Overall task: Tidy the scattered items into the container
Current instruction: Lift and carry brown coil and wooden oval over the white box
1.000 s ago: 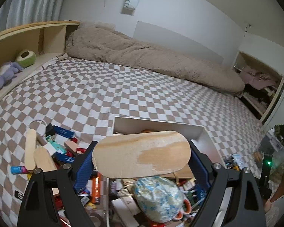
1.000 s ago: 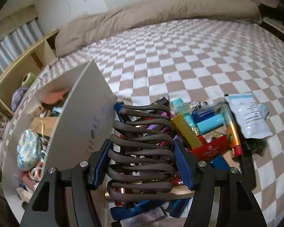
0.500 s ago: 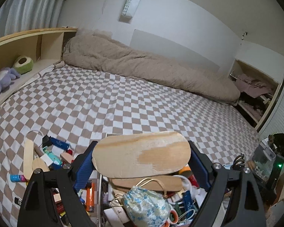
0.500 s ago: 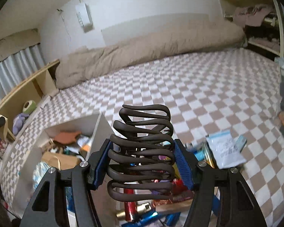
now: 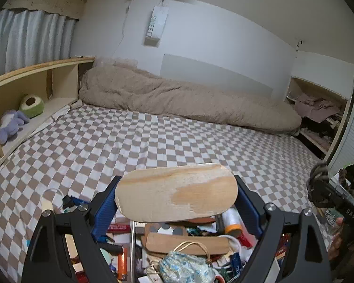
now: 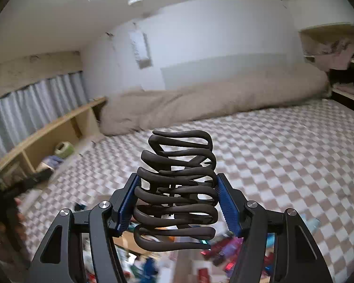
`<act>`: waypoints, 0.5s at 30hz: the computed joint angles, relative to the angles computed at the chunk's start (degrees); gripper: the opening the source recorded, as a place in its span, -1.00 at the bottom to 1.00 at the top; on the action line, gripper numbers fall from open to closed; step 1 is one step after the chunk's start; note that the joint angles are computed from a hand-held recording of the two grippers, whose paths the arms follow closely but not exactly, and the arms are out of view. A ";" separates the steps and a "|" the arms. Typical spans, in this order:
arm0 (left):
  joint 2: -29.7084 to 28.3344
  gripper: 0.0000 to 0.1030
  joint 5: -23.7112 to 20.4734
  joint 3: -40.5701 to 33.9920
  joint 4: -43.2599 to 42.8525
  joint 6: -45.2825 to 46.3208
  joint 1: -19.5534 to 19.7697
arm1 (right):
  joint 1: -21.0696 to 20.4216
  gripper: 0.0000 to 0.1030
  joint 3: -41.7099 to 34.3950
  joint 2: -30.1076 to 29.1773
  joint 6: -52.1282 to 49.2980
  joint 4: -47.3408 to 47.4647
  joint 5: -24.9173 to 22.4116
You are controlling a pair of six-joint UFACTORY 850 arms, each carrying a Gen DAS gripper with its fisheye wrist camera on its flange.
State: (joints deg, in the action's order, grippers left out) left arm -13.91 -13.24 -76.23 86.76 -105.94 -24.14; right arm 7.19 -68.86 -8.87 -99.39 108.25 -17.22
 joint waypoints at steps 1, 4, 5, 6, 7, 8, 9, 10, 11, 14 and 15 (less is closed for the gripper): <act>-0.10 0.73 -0.99 -0.23 0.38 0.24 -0.24 | 0.23 0.25 -0.47 -0.13 0.50 -0.12 -0.66; -0.33 0.73 -2.92 -0.34 1.65 0.26 -0.65 | 1.03 0.26 -2.38 -1.23 3.29 -2.61 -2.89; -0.42 0.73 -2.67 -0.32 1.26 0.59 -0.52 | 1.34 0.26 -3.00 -1.72 4.76 -4.23 -3.26; -0.56 0.73 -2.49 -0.24 0.68 1.02 -0.32 | 1.69 0.26 -3.67 -2.30 6.67 -6.37 -3.34; -0.70 0.73 -2.62 -0.16 0.15 1.46 -0.19 | 2.15 0.26 -4.56 -3.22 9.45 -9.40 -3.37; -0.91 0.73 -2.88 -0.13 -0.52 2.04 -0.08 | 2.53 0.26 -5.35 -4.14 12.26 -12.41 -3.52; -1.14 0.73 -3.17 -0.09 -1.12 2.49 0.00 | 2.86 0.26 -6.13 -5.18 15.56 -15.93 -3.93; -1.51 0.73 -3.17 -0.16 -2.25 3.32 0.19 | 3.09 0.26 -6.77 -6.06 18.75 -19.28 -4.46; -1.84 0.73 -2.86 -0.20 -3.43 4.16 0.40 | 3.34 0.26 -7.37 -7.01 22.27 -22.71 -4.89; -2.99 0.73 -2.18 -0.53 -6.81 6.94 0.73 | 4.20 0.26 -9.98 -10.61 36.14 -35.13 -5.38; -3.37 0.73 -2.23 -0.73 -7.90 7.96 0.73 | 4.51 0.26 -11.16 -11.99 41.73 -39.86 -5.54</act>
